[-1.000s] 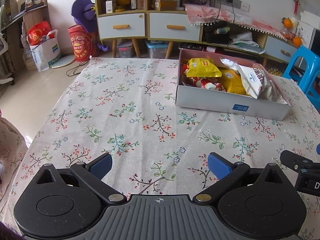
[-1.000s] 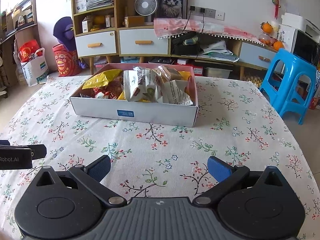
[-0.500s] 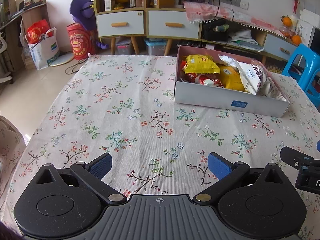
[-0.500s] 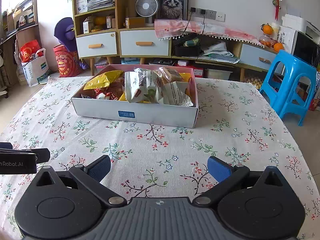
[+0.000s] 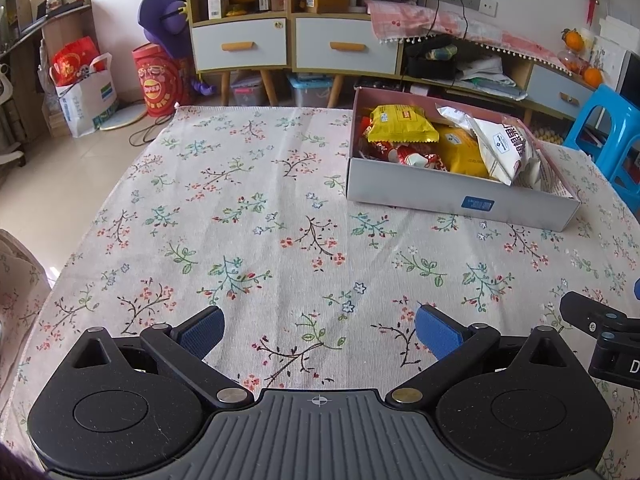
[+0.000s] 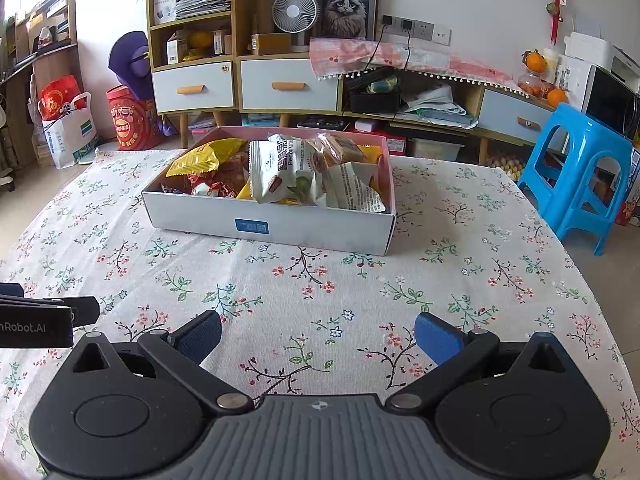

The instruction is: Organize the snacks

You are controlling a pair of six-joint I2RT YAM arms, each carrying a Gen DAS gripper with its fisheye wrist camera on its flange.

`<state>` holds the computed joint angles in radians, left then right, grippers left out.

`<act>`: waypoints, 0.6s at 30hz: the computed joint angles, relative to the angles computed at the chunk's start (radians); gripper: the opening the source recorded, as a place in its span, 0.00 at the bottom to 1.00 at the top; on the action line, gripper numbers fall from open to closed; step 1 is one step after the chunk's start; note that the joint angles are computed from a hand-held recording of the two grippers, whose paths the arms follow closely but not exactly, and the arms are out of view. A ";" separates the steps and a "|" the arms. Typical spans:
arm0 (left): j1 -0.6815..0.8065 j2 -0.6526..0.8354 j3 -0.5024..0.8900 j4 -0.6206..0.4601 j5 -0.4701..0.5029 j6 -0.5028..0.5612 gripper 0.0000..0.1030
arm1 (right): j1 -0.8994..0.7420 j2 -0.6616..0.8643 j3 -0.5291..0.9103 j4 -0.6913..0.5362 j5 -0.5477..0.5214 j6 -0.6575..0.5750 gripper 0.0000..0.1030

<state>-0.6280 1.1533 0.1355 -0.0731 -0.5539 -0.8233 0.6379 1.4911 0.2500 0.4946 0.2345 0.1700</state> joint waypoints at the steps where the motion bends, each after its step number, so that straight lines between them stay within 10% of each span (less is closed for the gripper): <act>1: -0.002 0.000 -0.001 0.001 0.000 -0.002 0.99 | 0.001 0.003 0.001 0.001 0.002 0.000 0.90; 18: -0.015 0.009 0.002 -0.006 0.005 -0.010 0.99 | -0.007 -0.009 0.000 -0.013 -0.007 0.005 0.90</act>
<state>-0.6431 1.1626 0.1373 -0.0793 -0.5489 -0.8332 0.6304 1.4825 0.2503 0.4818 0.2276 0.1753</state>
